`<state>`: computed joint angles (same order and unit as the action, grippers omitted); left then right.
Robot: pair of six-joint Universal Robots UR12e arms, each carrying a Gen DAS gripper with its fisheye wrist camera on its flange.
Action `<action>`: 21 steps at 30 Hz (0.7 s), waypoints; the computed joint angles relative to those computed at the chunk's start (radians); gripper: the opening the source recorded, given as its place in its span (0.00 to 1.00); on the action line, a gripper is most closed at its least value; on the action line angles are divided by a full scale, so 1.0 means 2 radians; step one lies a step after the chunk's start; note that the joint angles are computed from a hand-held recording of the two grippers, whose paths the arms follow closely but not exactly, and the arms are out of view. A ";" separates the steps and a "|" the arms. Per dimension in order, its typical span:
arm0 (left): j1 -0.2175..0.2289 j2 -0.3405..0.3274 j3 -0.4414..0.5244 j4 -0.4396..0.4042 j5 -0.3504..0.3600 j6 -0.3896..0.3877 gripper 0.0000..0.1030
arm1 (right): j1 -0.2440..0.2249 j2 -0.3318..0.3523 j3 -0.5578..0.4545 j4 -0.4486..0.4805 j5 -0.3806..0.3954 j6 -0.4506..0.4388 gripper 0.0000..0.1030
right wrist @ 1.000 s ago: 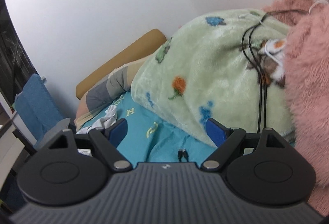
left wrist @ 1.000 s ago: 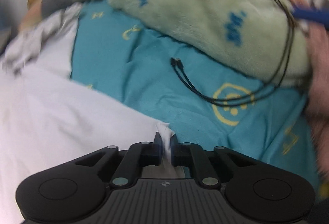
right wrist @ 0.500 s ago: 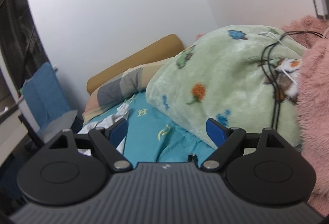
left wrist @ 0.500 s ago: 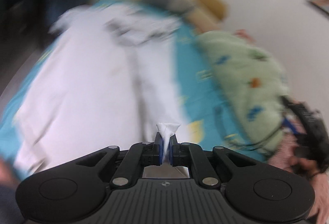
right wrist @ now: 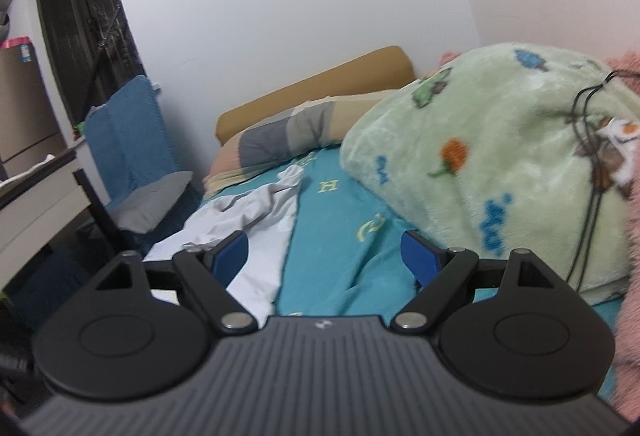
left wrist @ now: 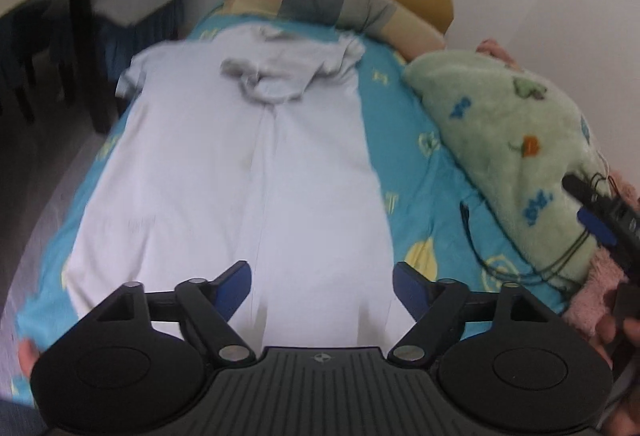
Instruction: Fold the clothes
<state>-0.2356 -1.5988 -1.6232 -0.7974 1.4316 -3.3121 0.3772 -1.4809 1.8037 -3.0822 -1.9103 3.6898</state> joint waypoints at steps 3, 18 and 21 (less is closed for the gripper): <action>-0.006 -0.020 0.019 0.030 0.002 0.021 0.82 | -0.004 0.000 0.001 0.000 0.029 0.014 0.82; 0.027 -0.029 -0.028 0.144 -0.005 0.053 0.83 | 0.000 0.039 -0.035 0.014 0.127 0.038 0.82; 0.034 -0.023 -0.029 0.149 -0.003 0.021 0.83 | 0.006 0.054 -0.056 0.023 0.140 -0.002 0.79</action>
